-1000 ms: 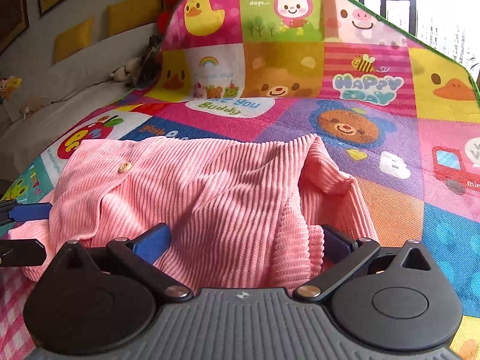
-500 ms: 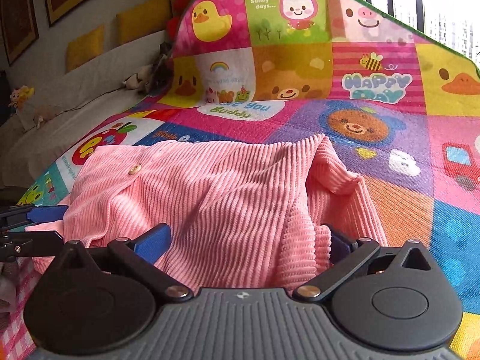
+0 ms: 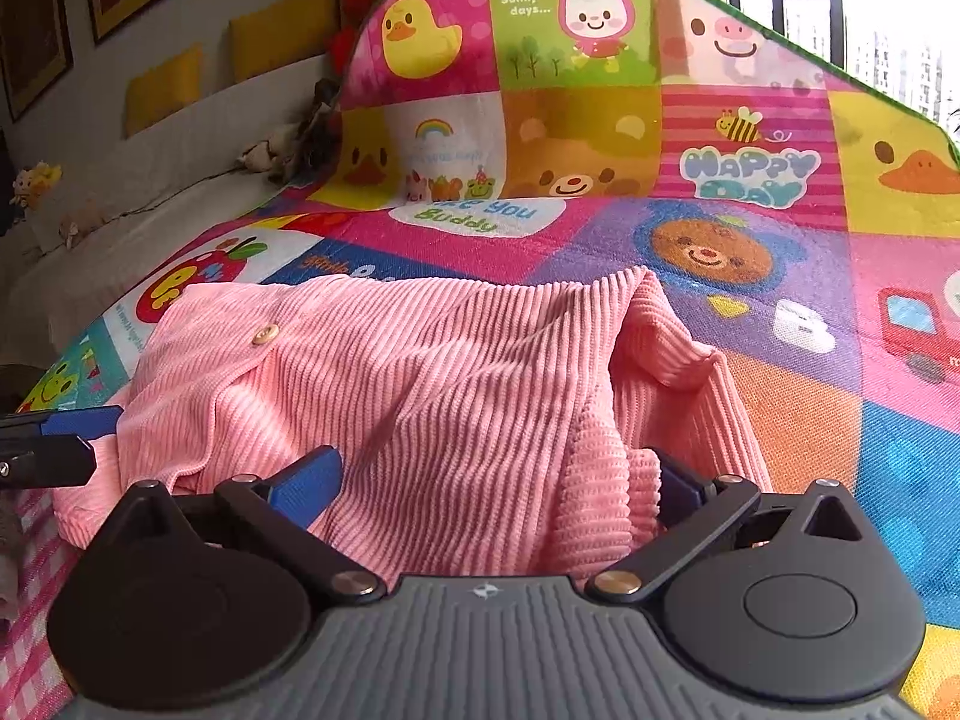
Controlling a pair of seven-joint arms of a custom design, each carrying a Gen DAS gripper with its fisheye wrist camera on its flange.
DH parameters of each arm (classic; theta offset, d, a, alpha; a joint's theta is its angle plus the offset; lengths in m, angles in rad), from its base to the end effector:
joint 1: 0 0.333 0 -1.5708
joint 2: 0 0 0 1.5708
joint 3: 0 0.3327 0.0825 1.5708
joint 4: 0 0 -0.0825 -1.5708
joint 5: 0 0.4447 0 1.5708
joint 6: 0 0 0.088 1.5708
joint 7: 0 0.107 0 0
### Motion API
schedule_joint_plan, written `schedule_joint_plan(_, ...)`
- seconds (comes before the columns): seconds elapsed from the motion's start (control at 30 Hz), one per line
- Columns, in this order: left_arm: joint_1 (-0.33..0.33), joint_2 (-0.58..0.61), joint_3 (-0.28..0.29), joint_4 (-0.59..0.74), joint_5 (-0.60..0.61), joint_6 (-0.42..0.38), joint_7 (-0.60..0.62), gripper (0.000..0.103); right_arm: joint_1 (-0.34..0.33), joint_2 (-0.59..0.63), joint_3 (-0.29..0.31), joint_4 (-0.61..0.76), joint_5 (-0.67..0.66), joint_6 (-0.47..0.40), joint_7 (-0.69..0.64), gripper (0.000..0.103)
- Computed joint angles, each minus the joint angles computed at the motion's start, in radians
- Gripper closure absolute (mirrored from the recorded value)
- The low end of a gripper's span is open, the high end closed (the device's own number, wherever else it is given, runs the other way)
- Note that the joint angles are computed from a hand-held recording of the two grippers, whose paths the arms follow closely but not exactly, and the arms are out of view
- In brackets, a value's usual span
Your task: Fold clothes
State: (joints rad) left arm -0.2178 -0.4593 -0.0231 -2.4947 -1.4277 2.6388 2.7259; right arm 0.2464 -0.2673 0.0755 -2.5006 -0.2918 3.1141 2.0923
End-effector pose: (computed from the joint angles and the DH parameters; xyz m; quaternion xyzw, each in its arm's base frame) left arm 0.4763 -0.0914 0.4847 -0.5152 0.6812 -0.5161 0.0645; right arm 0.4942 0.1919 0.4632 -0.6692 0.6084 -0.2195 0.3659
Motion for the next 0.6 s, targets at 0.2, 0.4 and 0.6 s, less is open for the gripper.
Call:
schedule_joint_plan(0.2,-0.003,-0.001,0.001,-0.004,-0.031,-0.011,-0.003,0.000,-0.027,-0.010,0.021,-0.001,-0.025,-0.023,0.007,0.000)
schedule_joint_plan(0.4,-0.004,0.005,0.001,-0.002,-0.040,-0.006,0.016,0.000,-0.093,-0.012,0.090,0.012,-0.101,-0.047,0.095,0.000)
schedule_joint_plan(0.6,0.008,0.000,0.001,-0.008,-0.071,-0.023,0.028,0.000,-0.121,-0.010,0.114,0.024,-0.199,-0.066,0.186,0.000)
